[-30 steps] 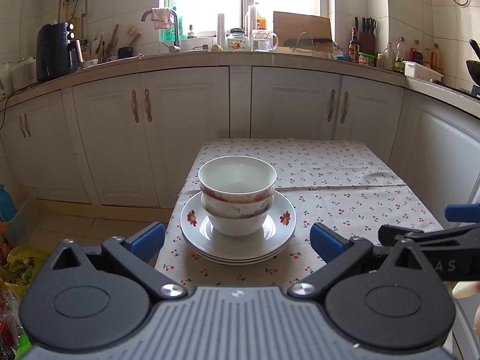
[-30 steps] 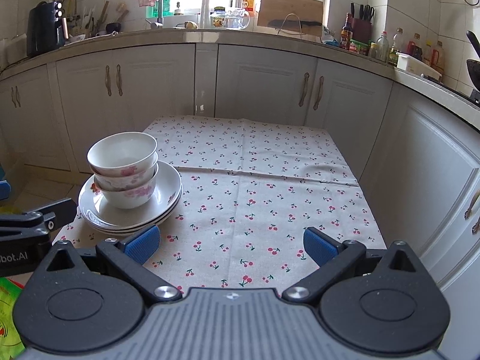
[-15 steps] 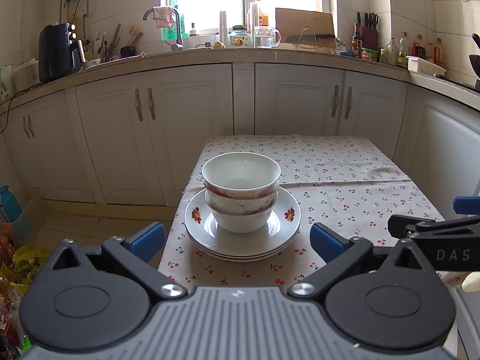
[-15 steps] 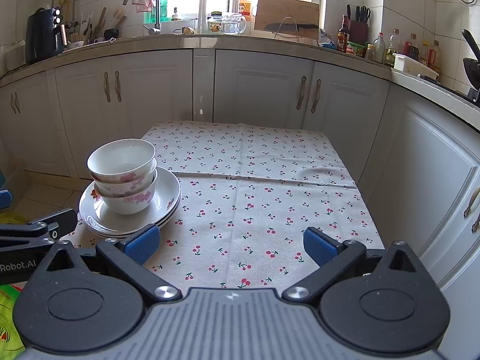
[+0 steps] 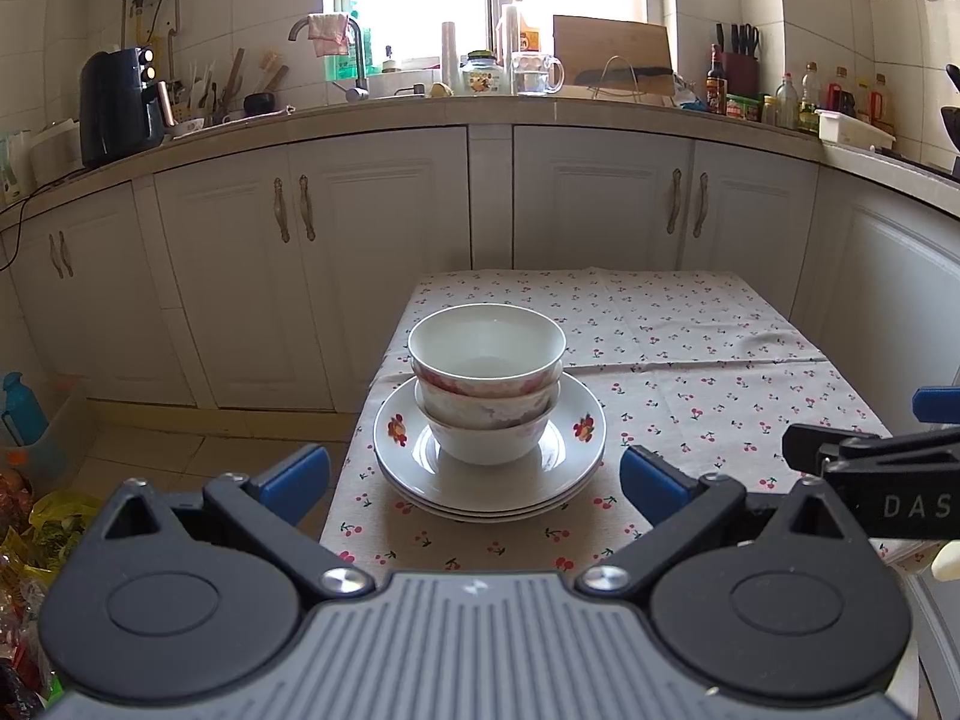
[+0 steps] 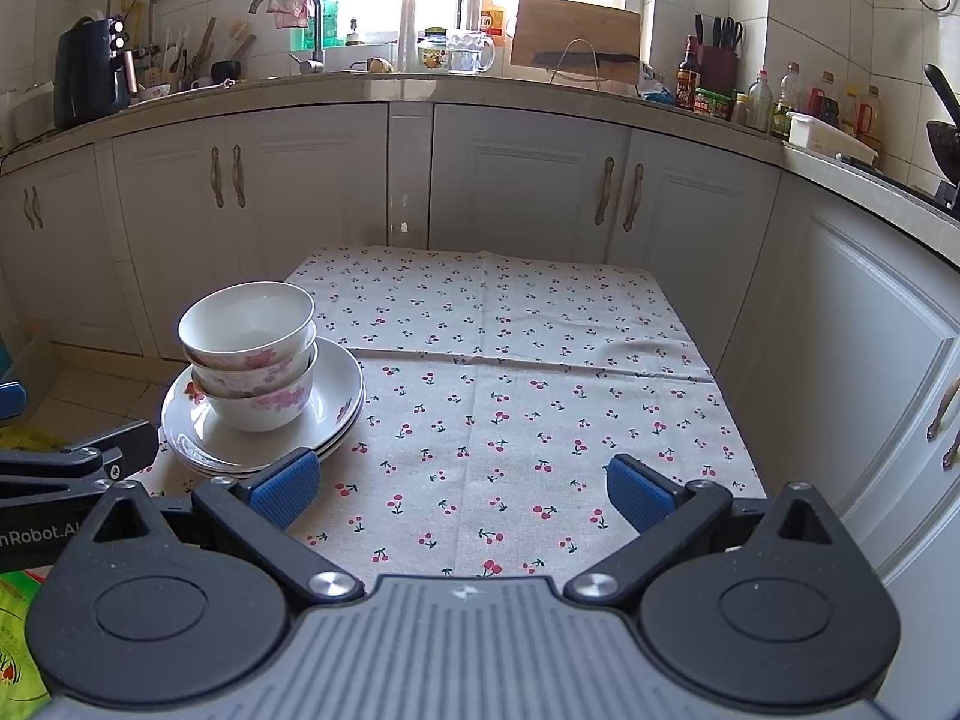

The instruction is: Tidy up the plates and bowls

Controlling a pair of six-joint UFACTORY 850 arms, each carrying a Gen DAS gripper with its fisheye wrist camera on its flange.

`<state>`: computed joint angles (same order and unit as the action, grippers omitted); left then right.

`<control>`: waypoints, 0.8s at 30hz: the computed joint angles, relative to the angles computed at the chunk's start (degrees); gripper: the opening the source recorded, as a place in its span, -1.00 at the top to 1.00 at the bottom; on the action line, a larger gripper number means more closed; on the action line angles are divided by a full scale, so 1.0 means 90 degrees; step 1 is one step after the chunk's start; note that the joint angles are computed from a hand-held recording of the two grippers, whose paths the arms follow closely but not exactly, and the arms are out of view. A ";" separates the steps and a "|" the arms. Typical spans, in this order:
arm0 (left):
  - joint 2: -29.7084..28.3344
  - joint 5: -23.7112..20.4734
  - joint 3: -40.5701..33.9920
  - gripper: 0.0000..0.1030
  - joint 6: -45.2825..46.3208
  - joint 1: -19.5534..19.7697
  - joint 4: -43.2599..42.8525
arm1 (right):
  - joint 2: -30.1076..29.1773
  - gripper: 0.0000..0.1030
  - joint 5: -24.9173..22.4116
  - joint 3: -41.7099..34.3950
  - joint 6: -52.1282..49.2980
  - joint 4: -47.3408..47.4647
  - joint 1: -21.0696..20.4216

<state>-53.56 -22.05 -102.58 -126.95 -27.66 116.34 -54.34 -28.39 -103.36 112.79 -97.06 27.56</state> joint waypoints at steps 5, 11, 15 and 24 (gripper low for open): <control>-0.0041 -0.0008 -0.0074 -0.99 0.0236 -0.0011 -0.0225 | -0.0005 -1.00 0.0010 -0.0008 -0.0018 0.0006 -0.0003; -0.0062 -0.0016 -0.0103 -0.99 0.0363 -0.0021 -0.0337 | 0.0019 -1.00 0.0029 0.0028 0.0089 -0.0100 -0.0007; -0.0097 -0.0026 -0.0160 -0.99 0.0517 -0.0029 -0.0487 | 0.0021 -1.00 0.0036 0.0034 0.0099 -0.0120 -0.0008; -0.0122 -0.0057 -0.0201 -0.99 0.0713 -0.0052 -0.0662 | 0.0017 -1.00 0.0050 0.0034 0.0149 -0.0157 -0.0014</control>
<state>-54.66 -22.56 -104.38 -120.54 -28.12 110.38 -54.18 -27.94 -103.06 114.13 -98.47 27.44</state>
